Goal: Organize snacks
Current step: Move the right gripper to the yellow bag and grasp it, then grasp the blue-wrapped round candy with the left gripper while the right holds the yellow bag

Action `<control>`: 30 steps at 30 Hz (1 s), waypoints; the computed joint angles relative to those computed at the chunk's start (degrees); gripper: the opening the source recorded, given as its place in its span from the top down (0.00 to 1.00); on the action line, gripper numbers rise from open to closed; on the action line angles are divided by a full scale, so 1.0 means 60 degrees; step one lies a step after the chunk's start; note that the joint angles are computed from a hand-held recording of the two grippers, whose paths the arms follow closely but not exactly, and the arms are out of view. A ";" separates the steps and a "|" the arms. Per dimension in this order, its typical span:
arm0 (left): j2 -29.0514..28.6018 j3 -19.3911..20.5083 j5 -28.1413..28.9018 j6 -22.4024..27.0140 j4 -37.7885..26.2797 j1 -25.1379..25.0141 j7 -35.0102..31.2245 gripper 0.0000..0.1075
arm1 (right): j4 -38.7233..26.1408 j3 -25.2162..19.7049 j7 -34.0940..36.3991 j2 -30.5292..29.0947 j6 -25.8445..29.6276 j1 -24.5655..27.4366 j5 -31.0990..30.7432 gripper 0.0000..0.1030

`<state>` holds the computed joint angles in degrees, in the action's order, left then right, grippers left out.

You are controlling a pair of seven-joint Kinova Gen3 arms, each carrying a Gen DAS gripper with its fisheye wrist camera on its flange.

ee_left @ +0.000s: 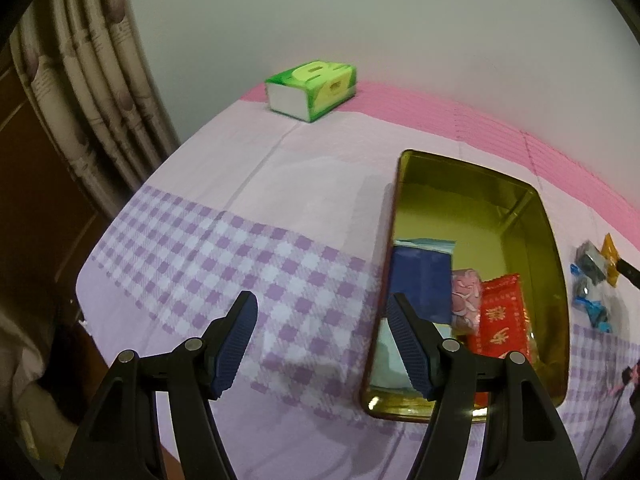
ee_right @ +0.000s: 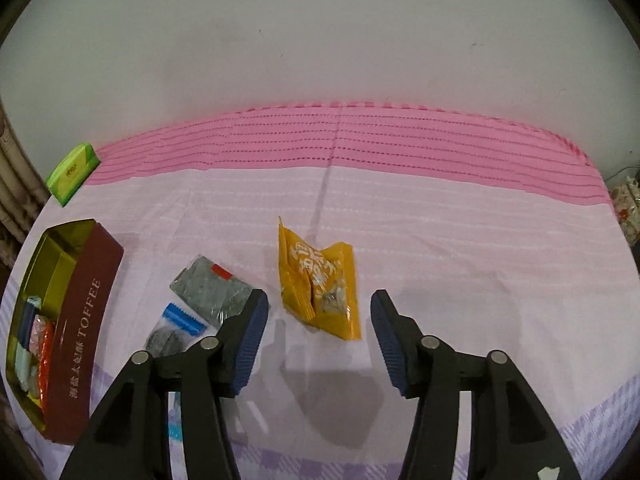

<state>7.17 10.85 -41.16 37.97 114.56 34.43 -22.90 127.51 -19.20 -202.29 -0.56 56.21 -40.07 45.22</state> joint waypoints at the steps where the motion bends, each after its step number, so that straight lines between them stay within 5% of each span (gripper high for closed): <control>1: 0.0006 0.0007 -0.0118 -0.0001 0.0015 0.0059 0.0114 0.37 | 0.0028 0.0058 -0.0027 0.0066 -0.0059 0.0056 0.0098 0.49; 10: 0.0186 0.0176 -0.0276 0.0146 -0.0417 0.0463 0.0114 0.37 | 0.0375 0.0516 0.0253 0.0348 -0.1191 0.0525 0.0483 0.50; 13: 0.0357 0.0235 0.0063 0.0162 -0.0775 0.0544 -0.0342 0.37 | 0.0521 0.0492 0.0021 0.0379 -0.1240 0.0443 0.0645 0.57; 30: 0.2145 0.0025 0.1520 0.0112 -0.3303 0.2280 -0.3059 0.37 | 0.0898 -0.0180 -0.0622 -0.0067 0.0189 -0.0190 -0.0032 0.65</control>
<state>20.04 11.00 -32.04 38.65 94.74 48.11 -41.25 132.89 -20.28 -206.02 -0.97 57.34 -41.21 45.03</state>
